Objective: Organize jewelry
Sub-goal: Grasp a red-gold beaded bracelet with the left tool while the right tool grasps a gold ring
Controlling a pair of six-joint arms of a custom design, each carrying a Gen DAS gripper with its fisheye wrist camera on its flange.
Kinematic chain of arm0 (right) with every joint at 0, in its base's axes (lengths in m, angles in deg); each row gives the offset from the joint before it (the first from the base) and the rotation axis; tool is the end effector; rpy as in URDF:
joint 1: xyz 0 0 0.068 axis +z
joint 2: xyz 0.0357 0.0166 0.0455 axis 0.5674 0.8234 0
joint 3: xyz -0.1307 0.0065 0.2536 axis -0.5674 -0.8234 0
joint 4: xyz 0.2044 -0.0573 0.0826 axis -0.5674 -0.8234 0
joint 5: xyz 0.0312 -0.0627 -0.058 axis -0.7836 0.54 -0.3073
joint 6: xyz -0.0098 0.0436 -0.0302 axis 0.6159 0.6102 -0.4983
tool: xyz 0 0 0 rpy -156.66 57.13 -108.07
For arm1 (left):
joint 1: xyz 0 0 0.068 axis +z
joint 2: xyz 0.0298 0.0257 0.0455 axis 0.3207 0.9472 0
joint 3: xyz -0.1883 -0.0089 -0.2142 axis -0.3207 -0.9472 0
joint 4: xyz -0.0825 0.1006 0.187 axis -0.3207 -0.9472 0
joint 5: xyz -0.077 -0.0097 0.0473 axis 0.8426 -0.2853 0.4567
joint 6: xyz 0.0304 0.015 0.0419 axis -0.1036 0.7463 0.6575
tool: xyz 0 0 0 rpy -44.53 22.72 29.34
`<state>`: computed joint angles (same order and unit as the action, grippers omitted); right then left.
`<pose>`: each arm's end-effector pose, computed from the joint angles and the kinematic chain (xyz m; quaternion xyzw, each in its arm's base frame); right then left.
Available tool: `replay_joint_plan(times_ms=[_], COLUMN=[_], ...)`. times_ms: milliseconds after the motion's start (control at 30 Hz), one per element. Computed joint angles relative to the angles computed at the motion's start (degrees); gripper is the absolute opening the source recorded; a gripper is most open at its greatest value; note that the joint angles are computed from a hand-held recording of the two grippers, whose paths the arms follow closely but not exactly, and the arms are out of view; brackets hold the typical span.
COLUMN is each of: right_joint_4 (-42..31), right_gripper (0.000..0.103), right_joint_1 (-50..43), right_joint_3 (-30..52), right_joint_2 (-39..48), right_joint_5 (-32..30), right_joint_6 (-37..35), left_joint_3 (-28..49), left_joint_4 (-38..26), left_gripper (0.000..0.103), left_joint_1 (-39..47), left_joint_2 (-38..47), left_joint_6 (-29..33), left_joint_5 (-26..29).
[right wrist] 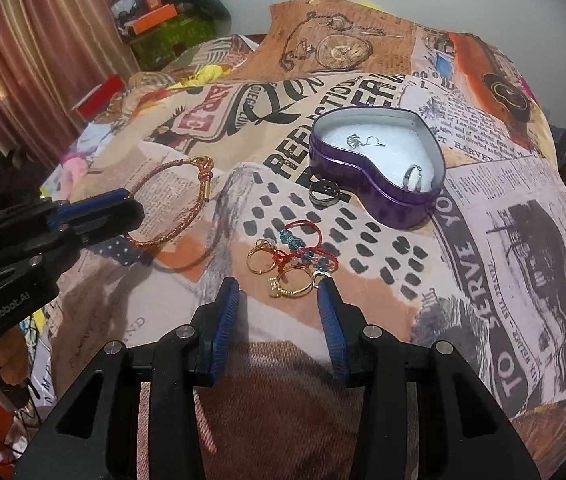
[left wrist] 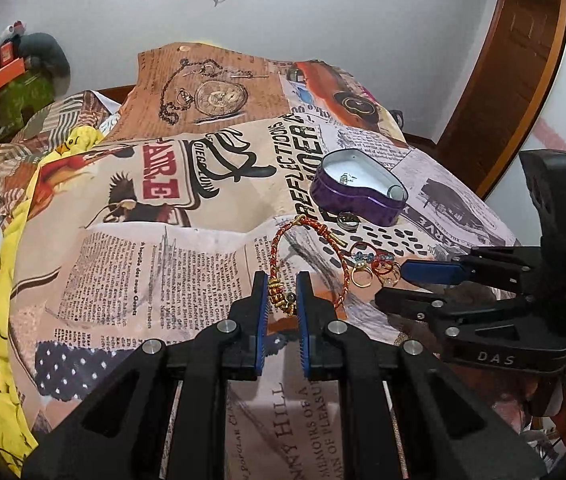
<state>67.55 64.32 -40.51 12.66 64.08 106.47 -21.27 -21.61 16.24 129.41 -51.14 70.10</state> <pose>0.1857 0.1021 0.1815 -0.0439 0.9585 0.0806 0.2699 0.2132 -0.0258 0.1896 0.2275 0.9007 -0.1901 0.3176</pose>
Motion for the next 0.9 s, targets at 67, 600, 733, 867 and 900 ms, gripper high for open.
replay_joint_plan(times_ms=[67,600,733,867,900], right_joint_4=[-0.17,0.46,0.48,-0.68,-1.00], right_gripper=[0.037,0.017,0.017,0.017,0.017], right_joint_1=[0.32,-0.02,-0.44,-1.66,-2.46], right_joint_3=[0.47,-1.01,-2.04,-2.65,-2.76], right_joint_2=[0.72,-1.97,-4.35,-7.71,-8.85], right_joint_5=[0.50,1.51,1.79,2.56,2.17], right_joint_6=[-0.23,0.68,1.03,1.06,0.87], left_joint_3=[-0.08,0.27,1.18,2.40,2.63], left_joint_4=[0.16,-0.84,-1.44,-1.79,-1.64], left_gripper=[0.012,0.012,0.012,0.012,0.012], left_joint_1=[0.12,-2.28,-3.13,-4.68,-5.24], left_joint_2=[0.24,-2.21,-2.85,-3.25,-3.32], left_joint_6=[-0.02,-1.30,-2.21,-3.63,-4.09], left_joint_5=[0.44,-0.86,-1.25,-1.81,-2.13])
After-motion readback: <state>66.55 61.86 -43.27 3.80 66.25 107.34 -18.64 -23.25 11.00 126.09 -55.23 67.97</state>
